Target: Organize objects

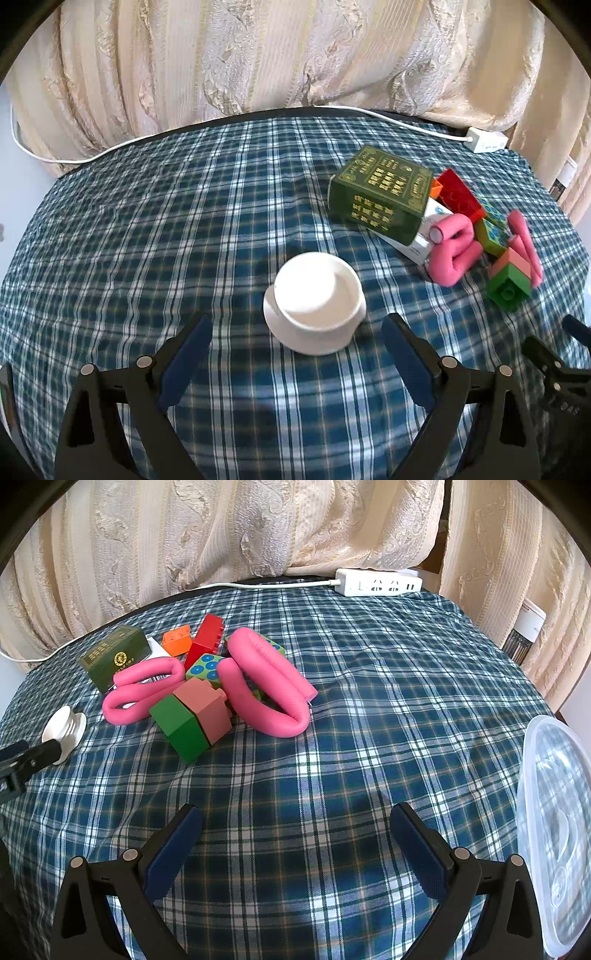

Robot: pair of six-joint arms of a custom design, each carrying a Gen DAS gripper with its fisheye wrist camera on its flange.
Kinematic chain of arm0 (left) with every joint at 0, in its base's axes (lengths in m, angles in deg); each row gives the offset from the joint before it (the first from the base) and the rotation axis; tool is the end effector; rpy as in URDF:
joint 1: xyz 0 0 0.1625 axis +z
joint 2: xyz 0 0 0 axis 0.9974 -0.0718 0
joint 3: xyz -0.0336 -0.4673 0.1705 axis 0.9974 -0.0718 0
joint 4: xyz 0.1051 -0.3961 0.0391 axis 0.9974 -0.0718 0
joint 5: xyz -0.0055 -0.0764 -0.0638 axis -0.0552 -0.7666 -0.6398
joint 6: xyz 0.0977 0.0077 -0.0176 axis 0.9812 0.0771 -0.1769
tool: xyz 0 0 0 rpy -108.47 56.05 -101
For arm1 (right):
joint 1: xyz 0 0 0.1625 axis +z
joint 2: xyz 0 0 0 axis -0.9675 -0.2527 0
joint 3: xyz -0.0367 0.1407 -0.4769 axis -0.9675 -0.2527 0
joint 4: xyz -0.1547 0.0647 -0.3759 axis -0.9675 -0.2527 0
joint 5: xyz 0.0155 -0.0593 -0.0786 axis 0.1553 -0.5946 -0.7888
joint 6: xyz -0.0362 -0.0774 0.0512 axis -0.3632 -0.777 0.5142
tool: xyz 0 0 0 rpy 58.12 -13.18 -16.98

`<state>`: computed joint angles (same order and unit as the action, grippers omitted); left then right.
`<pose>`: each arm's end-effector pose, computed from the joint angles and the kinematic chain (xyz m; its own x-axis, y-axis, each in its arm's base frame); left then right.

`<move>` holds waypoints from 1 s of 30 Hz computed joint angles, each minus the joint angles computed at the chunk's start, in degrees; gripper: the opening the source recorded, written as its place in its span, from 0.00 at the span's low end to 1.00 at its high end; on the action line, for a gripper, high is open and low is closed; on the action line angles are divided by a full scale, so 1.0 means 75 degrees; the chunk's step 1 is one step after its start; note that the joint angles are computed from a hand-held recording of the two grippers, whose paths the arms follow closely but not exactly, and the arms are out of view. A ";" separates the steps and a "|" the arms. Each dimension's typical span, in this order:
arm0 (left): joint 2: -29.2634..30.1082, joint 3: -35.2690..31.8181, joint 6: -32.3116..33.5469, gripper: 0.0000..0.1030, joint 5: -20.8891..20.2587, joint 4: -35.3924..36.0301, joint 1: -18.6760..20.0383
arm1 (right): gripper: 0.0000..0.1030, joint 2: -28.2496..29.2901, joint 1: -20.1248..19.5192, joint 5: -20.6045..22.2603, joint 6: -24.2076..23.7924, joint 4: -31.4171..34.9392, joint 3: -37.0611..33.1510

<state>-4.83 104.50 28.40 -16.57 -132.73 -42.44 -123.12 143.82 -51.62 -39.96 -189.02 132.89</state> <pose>-0.2259 -0.5164 -0.0777 -0.6984 -0.1737 -0.6943 0.3233 0.7889 -0.5226 -0.0861 -0.4955 0.1759 -0.7031 -0.0404 0.7100 -0.4308 0.8185 -0.3801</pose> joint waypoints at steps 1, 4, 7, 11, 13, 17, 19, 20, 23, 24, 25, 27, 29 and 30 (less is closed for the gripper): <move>0.0000 -0.0031 0.0026 0.84 -0.0007 0.0025 0.0032 | 1.00 -0.0003 -0.0004 0.0013 -0.0004 0.0003 0.0003; 0.0038 -0.0176 0.0265 0.73 -0.0078 -0.0021 0.0169 | 1.00 -0.0011 -0.0010 0.0031 -0.0013 0.0013 0.0006; 0.0094 -0.0258 0.0560 0.67 -0.0234 -0.0252 0.0280 | 1.00 -0.0021 -0.0023 0.0053 -0.0020 0.0013 0.0016; 0.0172 -0.0248 0.0914 0.62 -0.0308 -0.0719 0.0296 | 1.00 -0.0047 -0.0053 0.0111 -0.0036 0.0024 0.0039; 0.0191 -0.0229 0.1055 0.59 -0.0359 -0.0933 0.0308 | 1.00 -0.0069 -0.0064 0.0186 -0.0022 0.0082 0.0040; 0.0207 -0.0140 0.1278 0.52 -0.0401 -0.1339 0.0279 | 1.00 -0.0165 -0.0075 0.0426 -0.0026 0.0337 0.0057; 0.0216 -0.0105 0.1288 0.52 -0.0388 -0.1446 0.0245 | 1.00 -0.0225 -0.0074 0.0525 0.0049 0.0479 0.0058; 0.0219 -0.0078 0.1274 0.52 -0.0367 -0.1479 0.0226 | 1.00 -0.0257 -0.0058 0.0562 0.0133 0.0587 0.0038; 0.0230 -0.0022 0.1201 0.52 -0.0293 -0.1494 0.0157 | 1.00 -0.0414 -0.0050 0.0726 0.0367 0.0976 0.0048; 0.0232 0.0000 0.1208 0.52 -0.0270 -0.1522 0.0131 | 1.00 -0.0475 -0.0059 0.0832 0.0454 0.1160 0.0046; 0.0239 0.0018 0.1195 0.52 -0.0243 -0.1537 0.0101 | 1.00 -0.0520 -0.0038 0.0925 0.0539 0.1341 0.0028; 0.0252 0.0060 0.1176 0.52 -0.0152 -0.1582 0.0023 | 1.00 -0.0558 0.0029 0.1063 0.0607 0.1544 -0.0008; 0.0265 0.0085 0.1165 0.52 -0.0017 -0.1596 -0.0057 | 0.99 -0.0542 0.0145 0.1165 0.0571 0.1659 -0.0064; 0.0264 0.0096 0.1161 0.52 0.0032 -0.1598 -0.0084 | 0.97 -0.0540 0.0184 0.1204 0.0538 0.1714 -0.0087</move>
